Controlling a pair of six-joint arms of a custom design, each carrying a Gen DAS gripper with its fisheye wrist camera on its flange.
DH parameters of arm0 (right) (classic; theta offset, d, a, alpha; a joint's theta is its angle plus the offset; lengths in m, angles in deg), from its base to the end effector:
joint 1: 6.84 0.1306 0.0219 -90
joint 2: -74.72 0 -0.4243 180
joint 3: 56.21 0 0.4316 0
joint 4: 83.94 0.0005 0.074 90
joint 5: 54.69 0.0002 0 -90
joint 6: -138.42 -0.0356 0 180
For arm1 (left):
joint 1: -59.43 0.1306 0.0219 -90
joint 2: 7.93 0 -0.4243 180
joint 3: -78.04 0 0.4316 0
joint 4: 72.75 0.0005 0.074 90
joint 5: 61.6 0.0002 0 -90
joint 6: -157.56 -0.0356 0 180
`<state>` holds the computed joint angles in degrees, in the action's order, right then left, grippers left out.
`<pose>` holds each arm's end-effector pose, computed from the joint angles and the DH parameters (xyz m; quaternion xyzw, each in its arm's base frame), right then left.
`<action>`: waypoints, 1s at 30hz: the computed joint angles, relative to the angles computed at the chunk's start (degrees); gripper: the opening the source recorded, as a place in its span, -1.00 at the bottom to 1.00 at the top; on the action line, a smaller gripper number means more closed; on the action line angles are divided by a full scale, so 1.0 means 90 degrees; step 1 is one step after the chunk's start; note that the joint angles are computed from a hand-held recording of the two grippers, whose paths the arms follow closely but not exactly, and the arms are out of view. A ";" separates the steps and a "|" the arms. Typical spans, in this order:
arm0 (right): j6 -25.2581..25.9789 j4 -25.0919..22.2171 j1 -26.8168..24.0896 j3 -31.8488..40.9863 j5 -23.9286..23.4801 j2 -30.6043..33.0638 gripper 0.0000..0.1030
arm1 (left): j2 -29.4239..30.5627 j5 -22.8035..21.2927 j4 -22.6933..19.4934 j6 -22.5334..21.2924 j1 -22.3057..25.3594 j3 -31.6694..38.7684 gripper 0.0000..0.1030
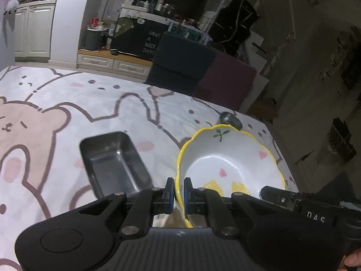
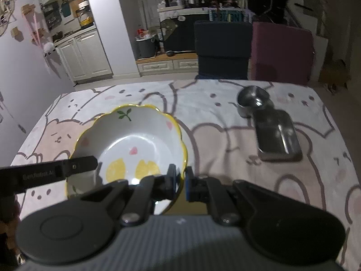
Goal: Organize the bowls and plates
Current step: 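Carry the lemon bowl with both grippers over the cream bowl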
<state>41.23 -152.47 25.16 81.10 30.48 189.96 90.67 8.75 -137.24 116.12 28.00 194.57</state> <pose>0.5737 0.3614 0.5971 -0.2146 0.9028 0.1611 0.3360 0.4922 -0.2873 0.6048 -0.1988 0.8958 -0.1129 0.3812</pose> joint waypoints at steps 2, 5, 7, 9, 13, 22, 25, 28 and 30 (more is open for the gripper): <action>-0.0035 0.0126 -0.0060 -0.0280 -0.0038 -0.0143 -0.83 | 0.0057 0.0017 -0.0015 -0.0020 -0.0059 0.0027 -0.84; -0.0057 0.0264 -0.0163 -0.0756 -0.0095 -0.0445 -0.82 | 0.0151 0.0048 -0.0024 0.0005 -0.0160 0.0043 -0.84; -0.0065 0.0356 -0.0213 -0.1007 -0.0129 -0.0567 -0.82 | 0.0178 0.0124 -0.0010 0.0019 -0.0190 -0.0011 -0.84; -0.0048 0.0407 -0.0276 -0.1287 -0.0178 -0.0749 -0.82 | 0.0251 0.0150 -0.0068 0.0014 -0.0230 0.0027 -0.84; -0.0069 0.0480 -0.0374 -0.1605 -0.0289 -0.0860 -0.82 | 0.0362 0.0221 -0.0108 0.0023 -0.0283 0.0020 -0.84; -0.0053 0.0334 -0.0473 -0.1805 -0.0381 -0.0772 -0.81 | 0.0586 0.0514 -0.0261 0.0045 -0.0234 0.0015 -0.84; -0.0050 0.0255 -0.0450 -0.1789 -0.0350 -0.0711 -0.81 | 0.0597 0.0601 -0.0286 0.0056 -0.0194 -0.0032 -0.84; -0.0046 0.0220 -0.0448 -0.1745 -0.0380 -0.0625 -0.81 | 0.0582 0.0653 -0.0296 0.0036 -0.0157 -0.0076 -0.84; -0.0048 0.0202 -0.0436 -0.1718 -0.0401 -0.0580 -0.81 | 0.0550 0.0691 -0.0277 0.0019 -0.0128 -0.0137 -0.84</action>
<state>40.80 -150.65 21.23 65.65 26.87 184.73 95.63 14.97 -139.73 116.29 26.84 193.34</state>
